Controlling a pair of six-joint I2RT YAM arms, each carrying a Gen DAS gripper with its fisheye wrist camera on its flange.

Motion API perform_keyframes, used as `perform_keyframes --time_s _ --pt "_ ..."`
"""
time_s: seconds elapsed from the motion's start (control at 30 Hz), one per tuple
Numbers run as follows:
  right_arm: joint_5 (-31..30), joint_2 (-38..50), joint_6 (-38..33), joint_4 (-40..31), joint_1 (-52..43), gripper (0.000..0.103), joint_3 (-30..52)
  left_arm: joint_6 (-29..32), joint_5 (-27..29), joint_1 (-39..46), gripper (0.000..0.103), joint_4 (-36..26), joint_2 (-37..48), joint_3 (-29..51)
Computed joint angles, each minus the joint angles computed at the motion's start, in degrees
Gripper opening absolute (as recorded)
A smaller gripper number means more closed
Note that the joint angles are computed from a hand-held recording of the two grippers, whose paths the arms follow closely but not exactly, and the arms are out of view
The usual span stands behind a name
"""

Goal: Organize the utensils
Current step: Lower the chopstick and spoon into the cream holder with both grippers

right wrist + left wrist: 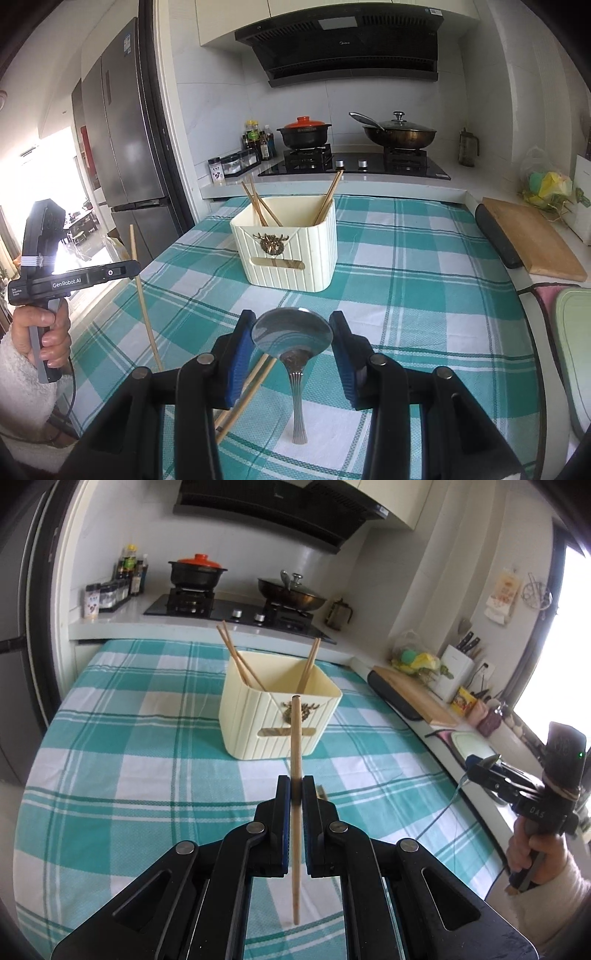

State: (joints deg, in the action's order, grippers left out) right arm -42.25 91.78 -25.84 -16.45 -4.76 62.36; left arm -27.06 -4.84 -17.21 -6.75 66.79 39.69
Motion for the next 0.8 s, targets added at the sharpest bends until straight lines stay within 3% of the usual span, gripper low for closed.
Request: perform_keyframes --time_s 0.17,0.37,0.63,0.8 --pt "0.0 0.5 2.5 -0.2 0.7 0.042 3.3 0.6 0.9 0.9 0.004 -1.4 -0.9 2.1" --pt "2.0 3.6 5.4 -3.6 3.8 0.042 13.2 2.9 4.0 4.8 0.004 -3.8 -0.6 7.3" --pt "5.5 13.8 10.1 -10.0 9.1 0.042 35.8 7.7 4.9 10.0 0.004 -6.4 4.6 21.2" --pt "7.6 20.2 16.7 -8.5 11.5 0.042 48.1 8.5 3.5 12.6 0.004 -3.9 12.4 31.7"
